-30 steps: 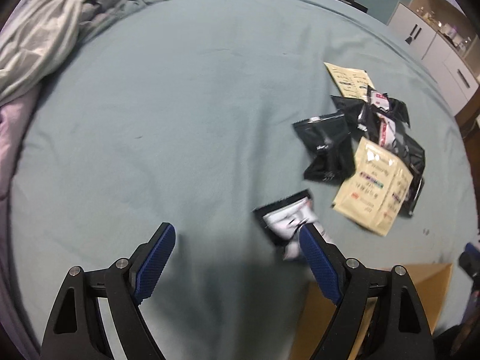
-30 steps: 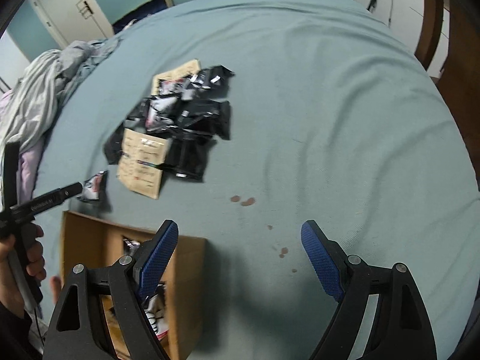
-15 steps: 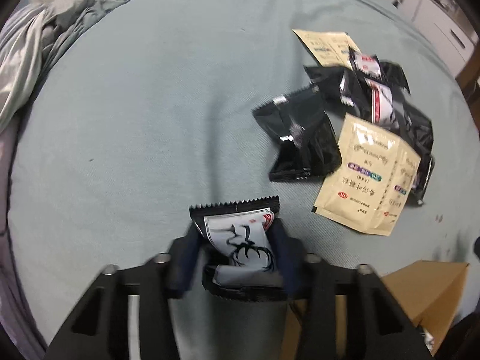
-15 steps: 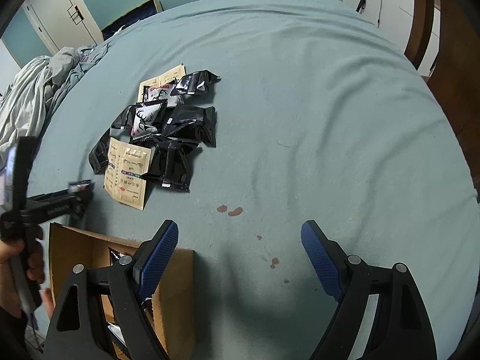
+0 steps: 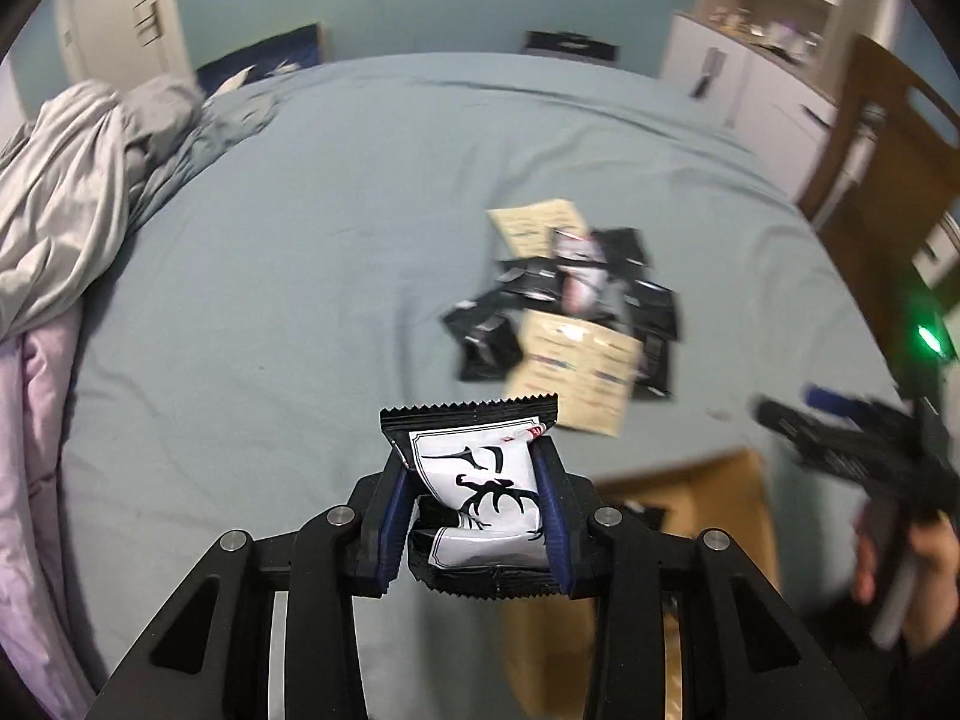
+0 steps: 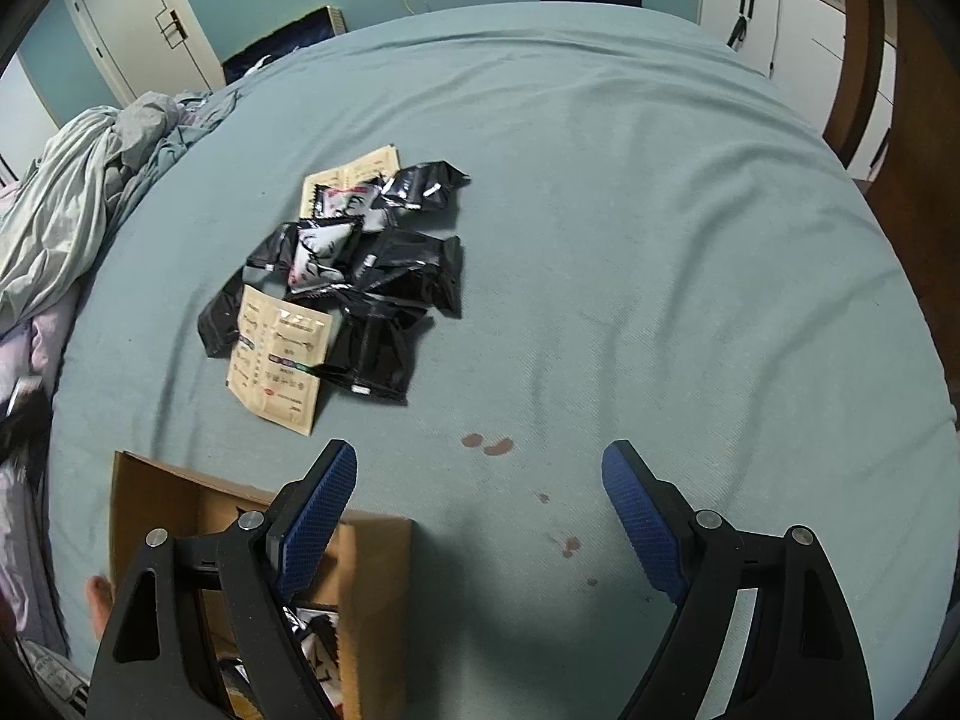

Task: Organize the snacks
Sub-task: 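Lower the packet into the box with the left gripper while the right gripper drops a black packet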

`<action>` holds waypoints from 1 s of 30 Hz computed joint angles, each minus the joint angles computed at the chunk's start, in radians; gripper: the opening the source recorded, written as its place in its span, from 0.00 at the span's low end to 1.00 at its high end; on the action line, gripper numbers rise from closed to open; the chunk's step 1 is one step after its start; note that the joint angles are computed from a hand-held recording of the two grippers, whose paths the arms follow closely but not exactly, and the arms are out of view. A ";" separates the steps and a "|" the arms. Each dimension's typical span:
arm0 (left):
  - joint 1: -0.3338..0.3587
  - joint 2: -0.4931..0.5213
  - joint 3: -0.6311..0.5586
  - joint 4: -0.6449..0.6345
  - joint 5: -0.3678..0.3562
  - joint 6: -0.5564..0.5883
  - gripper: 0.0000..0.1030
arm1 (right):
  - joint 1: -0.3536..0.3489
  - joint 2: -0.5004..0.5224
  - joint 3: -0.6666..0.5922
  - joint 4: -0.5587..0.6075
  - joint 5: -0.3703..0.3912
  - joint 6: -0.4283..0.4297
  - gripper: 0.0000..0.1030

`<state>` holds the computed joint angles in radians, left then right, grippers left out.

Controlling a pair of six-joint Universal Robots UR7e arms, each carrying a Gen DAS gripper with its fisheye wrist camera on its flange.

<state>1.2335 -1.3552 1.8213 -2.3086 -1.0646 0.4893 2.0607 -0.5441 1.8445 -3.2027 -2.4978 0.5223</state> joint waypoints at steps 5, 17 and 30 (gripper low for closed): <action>-0.006 -0.093 0.101 0.052 -0.043 0.040 0.36 | -0.013 0.009 -0.019 -0.007 0.017 -0.033 0.81; -0.021 -0.091 0.177 0.059 -0.017 0.053 0.36 | -0.089 0.036 -0.096 -0.091 0.139 -0.099 0.81; -0.010 -0.061 0.143 0.105 -0.056 0.057 0.37 | -0.193 0.063 -0.211 0.099 0.370 -0.107 0.81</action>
